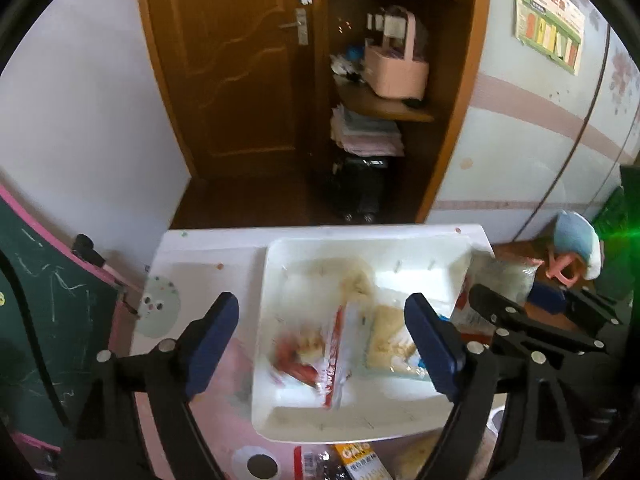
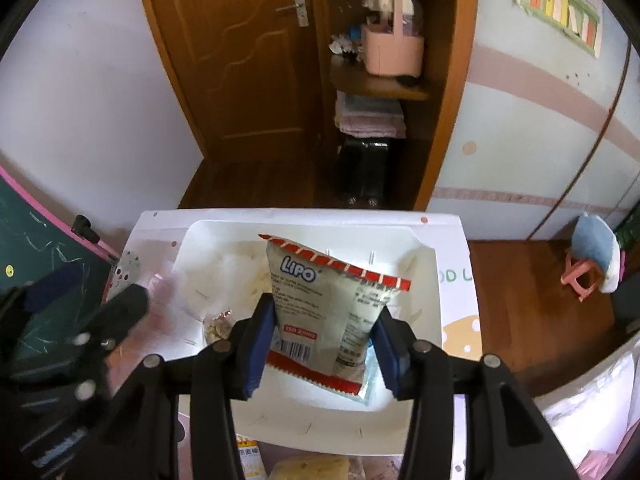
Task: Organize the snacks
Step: 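Lift both held snacks and carry them over the white basket, then release the cake pack with left tool while right tool releases LIPO pack into basket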
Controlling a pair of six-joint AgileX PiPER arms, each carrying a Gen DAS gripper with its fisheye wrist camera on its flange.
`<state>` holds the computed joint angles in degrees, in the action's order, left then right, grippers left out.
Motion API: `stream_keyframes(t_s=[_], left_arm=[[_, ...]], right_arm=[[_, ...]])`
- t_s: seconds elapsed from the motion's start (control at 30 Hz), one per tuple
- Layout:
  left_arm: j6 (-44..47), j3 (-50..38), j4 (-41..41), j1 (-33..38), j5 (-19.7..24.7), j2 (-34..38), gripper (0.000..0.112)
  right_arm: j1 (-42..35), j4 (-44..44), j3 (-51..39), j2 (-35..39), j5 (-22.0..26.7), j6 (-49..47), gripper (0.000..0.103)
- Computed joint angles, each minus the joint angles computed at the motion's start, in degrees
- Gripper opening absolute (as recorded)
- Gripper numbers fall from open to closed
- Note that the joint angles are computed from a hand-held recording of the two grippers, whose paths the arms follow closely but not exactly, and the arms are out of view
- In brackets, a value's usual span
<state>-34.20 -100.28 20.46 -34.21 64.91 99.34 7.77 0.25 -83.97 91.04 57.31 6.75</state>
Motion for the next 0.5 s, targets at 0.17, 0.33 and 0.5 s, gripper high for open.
stream_keyframes(t_s=[0.17, 0.33, 0.5], left_arm=[[1.3, 1.0, -1.4, 0.8, 0.2, -1.3, 0.085], [0.6, 3.0, -1.1, 0.5, 0.7, -3.9, 0.085], [0.0, 5.0, 0.2, -0.4, 2.0, -6.6, 0.085]], right_arm=[[-0.2, 0.5, 0.8, -0.3, -0.3, 0.4, 0.052], [0.7, -0.2, 1.6, -1.7, 0.0, 1.4, 0.052], [1.8, -0.9, 3.7, -4.3, 0.3, 2.7, 0.052]])
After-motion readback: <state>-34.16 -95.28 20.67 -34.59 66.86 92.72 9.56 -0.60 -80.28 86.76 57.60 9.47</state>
